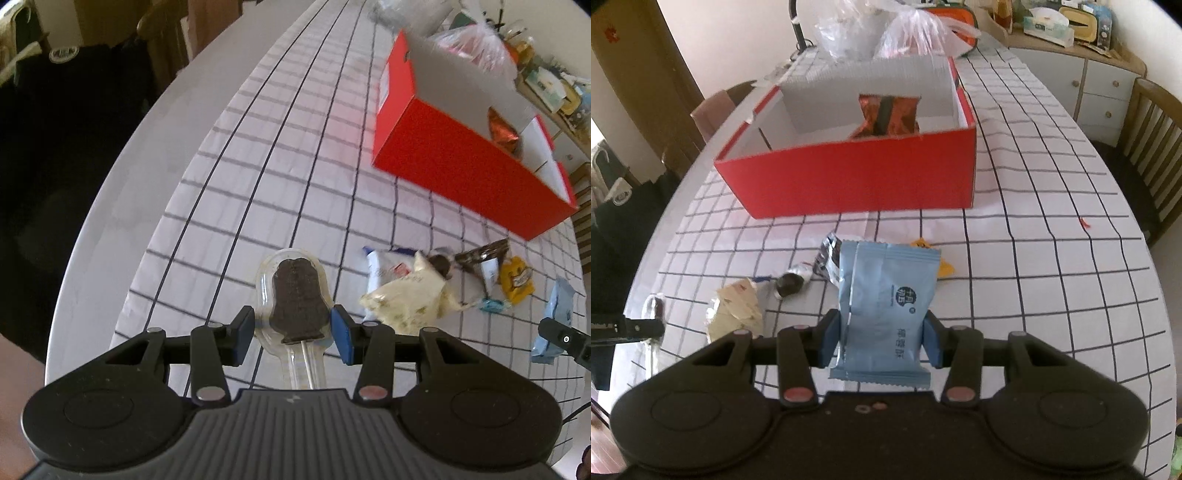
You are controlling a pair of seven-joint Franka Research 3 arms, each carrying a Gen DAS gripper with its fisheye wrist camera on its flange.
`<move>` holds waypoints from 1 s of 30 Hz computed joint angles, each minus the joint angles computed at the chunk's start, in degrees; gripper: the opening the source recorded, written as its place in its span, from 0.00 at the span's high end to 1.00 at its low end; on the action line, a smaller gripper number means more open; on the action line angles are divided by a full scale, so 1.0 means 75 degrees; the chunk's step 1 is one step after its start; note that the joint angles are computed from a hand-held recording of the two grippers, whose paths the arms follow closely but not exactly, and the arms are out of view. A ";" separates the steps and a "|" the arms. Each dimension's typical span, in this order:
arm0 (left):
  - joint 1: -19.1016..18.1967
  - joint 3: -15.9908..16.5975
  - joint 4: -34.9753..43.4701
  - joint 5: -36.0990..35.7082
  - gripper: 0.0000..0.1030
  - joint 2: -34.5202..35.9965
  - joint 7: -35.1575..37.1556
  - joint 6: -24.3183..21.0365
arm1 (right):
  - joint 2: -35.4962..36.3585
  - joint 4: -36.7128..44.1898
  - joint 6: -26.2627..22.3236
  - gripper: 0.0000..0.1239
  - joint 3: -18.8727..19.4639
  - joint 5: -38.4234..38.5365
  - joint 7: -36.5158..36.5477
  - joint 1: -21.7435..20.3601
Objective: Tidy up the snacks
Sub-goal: 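Carry the lollipop and light blue packet with both grippers over the red box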
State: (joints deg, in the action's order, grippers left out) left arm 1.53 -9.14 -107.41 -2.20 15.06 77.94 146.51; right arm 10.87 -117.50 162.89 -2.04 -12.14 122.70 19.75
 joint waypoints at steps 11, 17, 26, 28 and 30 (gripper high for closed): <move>-0.0030 -0.0253 0.0649 -0.0509 0.57 0.0188 0.0866 0.0005 | 0.0001 0.0567 0.0128 0.64 -0.0008 -0.0030 -0.0558 -0.0110; -0.0169 -0.0327 0.1409 -0.0368 0.57 0.0539 0.1185 0.0060 | 0.0343 0.1321 0.0079 0.64 -0.0048 0.0079 -0.0997 -0.0169; -0.0647 -0.0264 0.3806 0.0486 0.57 0.1802 0.1155 -0.0167 | 0.1298 0.2915 -0.0188 0.64 -0.0478 -0.0252 -0.1351 0.0076; -0.0784 -0.0233 0.4520 0.0705 0.57 0.2214 0.1159 -0.0311 | 0.1579 0.3358 -0.0348 0.64 -0.0471 -0.0102 -0.1535 0.0028; -0.0900 -0.0217 0.5294 0.0885 0.57 0.2690 0.1253 -0.0516 | 0.1842 0.3740 -0.0537 0.64 -0.0531 -0.0080 -0.1691 0.0052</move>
State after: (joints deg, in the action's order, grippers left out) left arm -5.23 -10.77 -67.71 4.43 35.23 87.34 142.64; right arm 24.68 -89.44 158.86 -6.02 -12.74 110.02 20.14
